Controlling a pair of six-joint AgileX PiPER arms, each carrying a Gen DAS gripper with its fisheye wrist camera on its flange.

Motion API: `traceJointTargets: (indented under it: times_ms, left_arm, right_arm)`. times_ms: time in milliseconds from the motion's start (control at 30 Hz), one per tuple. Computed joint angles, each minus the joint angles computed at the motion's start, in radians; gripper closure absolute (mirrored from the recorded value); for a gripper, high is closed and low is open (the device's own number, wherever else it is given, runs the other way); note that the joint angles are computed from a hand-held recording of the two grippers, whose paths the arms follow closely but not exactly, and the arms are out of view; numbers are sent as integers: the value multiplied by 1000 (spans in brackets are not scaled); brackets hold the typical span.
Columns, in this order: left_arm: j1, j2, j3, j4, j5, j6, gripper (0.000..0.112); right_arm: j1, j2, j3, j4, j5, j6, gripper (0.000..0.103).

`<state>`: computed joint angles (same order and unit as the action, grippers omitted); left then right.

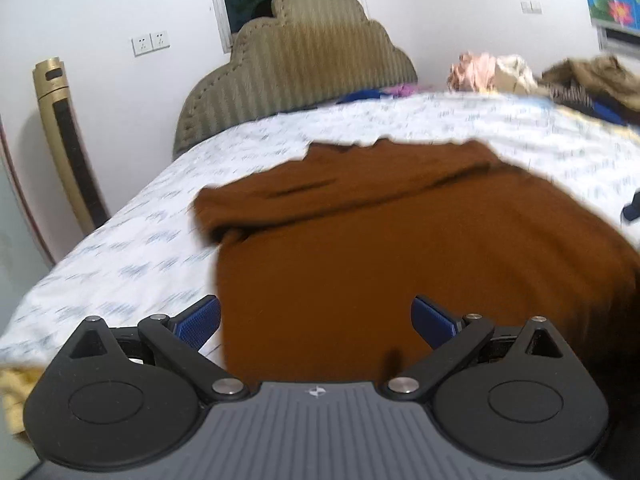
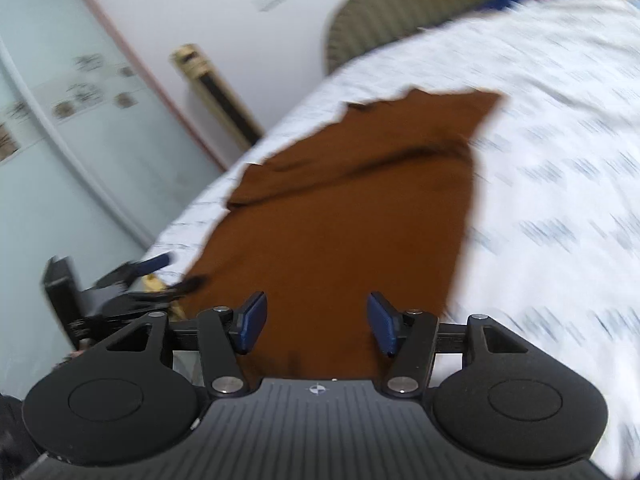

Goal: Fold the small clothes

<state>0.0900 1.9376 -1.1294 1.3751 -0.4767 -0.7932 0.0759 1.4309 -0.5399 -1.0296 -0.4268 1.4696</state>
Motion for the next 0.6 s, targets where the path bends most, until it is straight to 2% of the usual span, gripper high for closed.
traceJointTargets:
  times_ms: [100,200,333,433,600]
  left_arm:
    - [87,-30,43,37,-26,42,10]
    - [139,-18,24,203,-70,-128,10]
    - [127,32,5,285,-74,-252,10]
    - [113,66,10,273,-80,-255,10]
    - [85,125,-2,228,-83,-224,10]
  right_arm:
    - [-37,-8,107,128,-58,-93,46]
    - [-73,42,179,225,-186,-167,46]
    - [-44,68,200,306,-210,-221,46]
    - [-51,63,229,321,-241,-239,46]
    - [-126,84,264,229,-329,-190,46]
